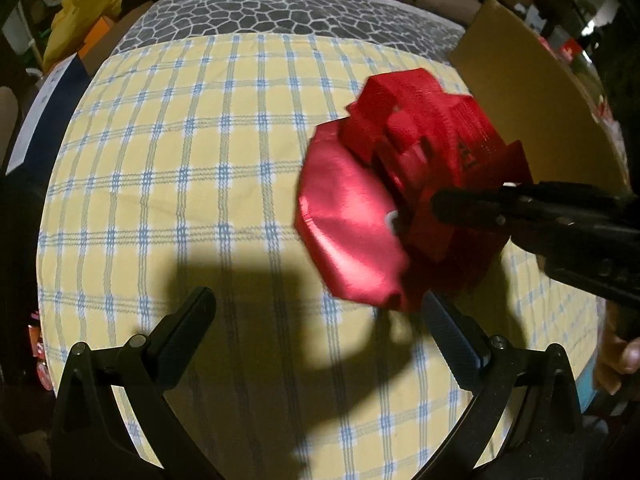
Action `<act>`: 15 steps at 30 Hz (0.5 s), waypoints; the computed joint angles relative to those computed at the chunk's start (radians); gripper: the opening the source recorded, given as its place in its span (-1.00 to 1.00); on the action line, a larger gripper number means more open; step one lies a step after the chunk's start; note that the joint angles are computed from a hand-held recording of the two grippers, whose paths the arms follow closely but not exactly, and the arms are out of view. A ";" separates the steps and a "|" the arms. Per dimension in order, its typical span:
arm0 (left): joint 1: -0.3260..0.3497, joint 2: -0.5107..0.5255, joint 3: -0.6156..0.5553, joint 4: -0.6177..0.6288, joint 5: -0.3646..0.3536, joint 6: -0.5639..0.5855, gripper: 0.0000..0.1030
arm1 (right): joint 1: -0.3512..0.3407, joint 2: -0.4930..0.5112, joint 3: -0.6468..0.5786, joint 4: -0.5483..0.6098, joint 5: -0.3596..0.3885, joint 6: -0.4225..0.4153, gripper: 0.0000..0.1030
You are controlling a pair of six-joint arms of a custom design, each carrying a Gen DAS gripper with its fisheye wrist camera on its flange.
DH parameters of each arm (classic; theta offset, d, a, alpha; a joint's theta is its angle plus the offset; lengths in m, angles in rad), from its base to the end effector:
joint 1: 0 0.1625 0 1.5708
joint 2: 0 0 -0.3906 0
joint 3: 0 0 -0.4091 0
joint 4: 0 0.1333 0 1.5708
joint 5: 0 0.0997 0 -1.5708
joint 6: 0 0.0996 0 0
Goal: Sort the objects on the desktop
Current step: 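Grasp the tote bag with the left gripper while the right gripper holds it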
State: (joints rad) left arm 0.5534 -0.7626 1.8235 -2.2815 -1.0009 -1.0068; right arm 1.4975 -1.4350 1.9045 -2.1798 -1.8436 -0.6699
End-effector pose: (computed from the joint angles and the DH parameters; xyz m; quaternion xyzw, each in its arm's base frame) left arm -0.3670 -0.4466 -0.0377 0.0540 0.9447 -0.1461 0.2885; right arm 0.0674 -0.5362 0.2833 0.2814 -0.9474 0.0151 0.1515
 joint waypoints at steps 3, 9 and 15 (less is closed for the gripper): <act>-0.017 0.000 -0.002 0.012 -0.002 -0.006 1.00 | 0.012 -0.027 0.009 0.028 0.015 0.002 -0.79; -0.051 -0.006 -0.002 0.002 -0.015 -0.016 1.00 | 0.009 -0.084 0.005 0.136 0.092 0.040 -0.79; -0.064 0.016 -0.023 -0.046 -0.041 -0.004 0.88 | 0.009 -0.127 0.010 0.185 0.113 0.050 -0.78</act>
State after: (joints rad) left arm 0.4897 -0.7465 1.8007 -2.3272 -1.0421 -1.0106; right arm 1.5061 -1.5623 1.9149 -1.9946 -1.7303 -0.6202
